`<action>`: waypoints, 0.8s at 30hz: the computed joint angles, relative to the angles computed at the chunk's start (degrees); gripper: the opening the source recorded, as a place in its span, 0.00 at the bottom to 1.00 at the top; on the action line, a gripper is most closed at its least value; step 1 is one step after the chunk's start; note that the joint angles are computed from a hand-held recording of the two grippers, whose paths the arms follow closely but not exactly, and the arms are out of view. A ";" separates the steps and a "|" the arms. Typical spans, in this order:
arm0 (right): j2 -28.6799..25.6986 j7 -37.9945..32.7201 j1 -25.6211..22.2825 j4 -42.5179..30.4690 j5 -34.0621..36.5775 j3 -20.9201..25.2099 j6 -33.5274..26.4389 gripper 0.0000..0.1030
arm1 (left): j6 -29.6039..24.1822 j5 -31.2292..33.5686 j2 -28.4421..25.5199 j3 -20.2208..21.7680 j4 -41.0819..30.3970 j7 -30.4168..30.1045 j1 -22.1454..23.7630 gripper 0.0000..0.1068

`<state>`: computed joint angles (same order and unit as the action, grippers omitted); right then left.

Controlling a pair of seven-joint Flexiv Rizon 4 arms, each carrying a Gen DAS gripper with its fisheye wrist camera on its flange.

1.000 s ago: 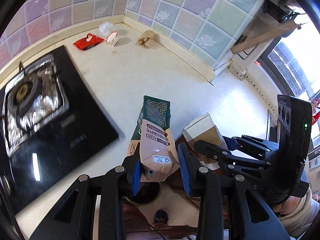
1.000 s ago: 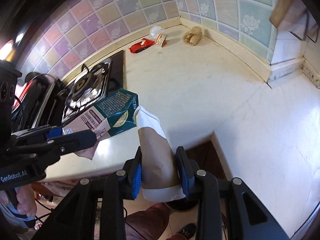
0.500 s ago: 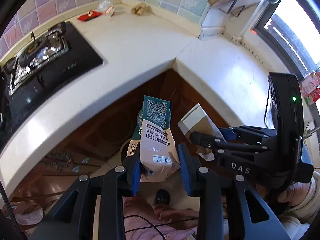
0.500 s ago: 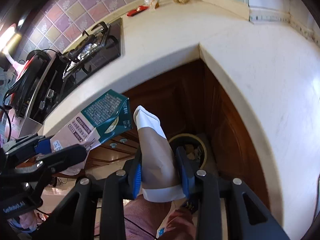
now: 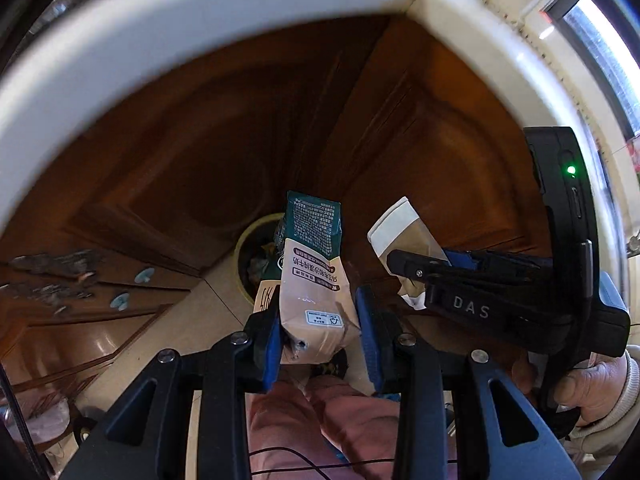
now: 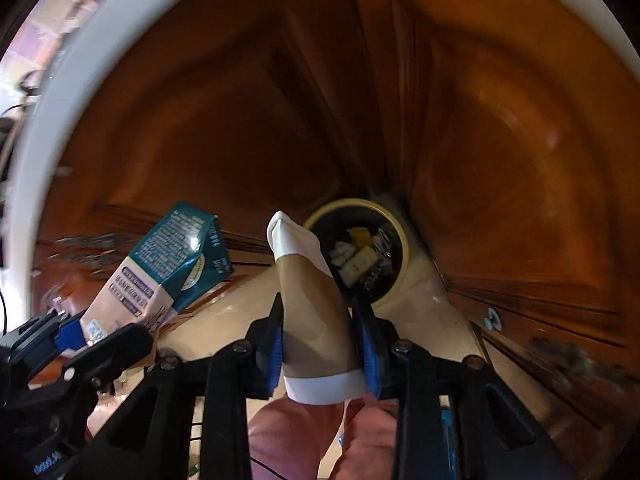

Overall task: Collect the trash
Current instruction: 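Carry the paper bag and paper cup down over the floor bin, then open both tools to drop the paper bag and cup into the bin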

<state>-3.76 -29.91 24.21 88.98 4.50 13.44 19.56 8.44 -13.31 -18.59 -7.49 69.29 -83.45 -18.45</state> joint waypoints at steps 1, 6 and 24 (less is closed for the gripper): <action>-0.62 0.57 -0.10 1.13 0.27 -0.05 1.15 0.31 | 1.16 -0.07 -0.60 0.00 1.23 0.49 -0.03 0.30; -3.15 2.94 -0.70 7.43 0.99 -0.22 8.32 0.31 | 5.22 0.59 -5.02 -0.05 4.45 1.37 -0.51 0.30; -9.69 1.56 -2.42 11.35 4.99 0.09 15.96 0.35 | 8.14 6.00 -13.25 1.12 0.86 1.56 -3.06 0.58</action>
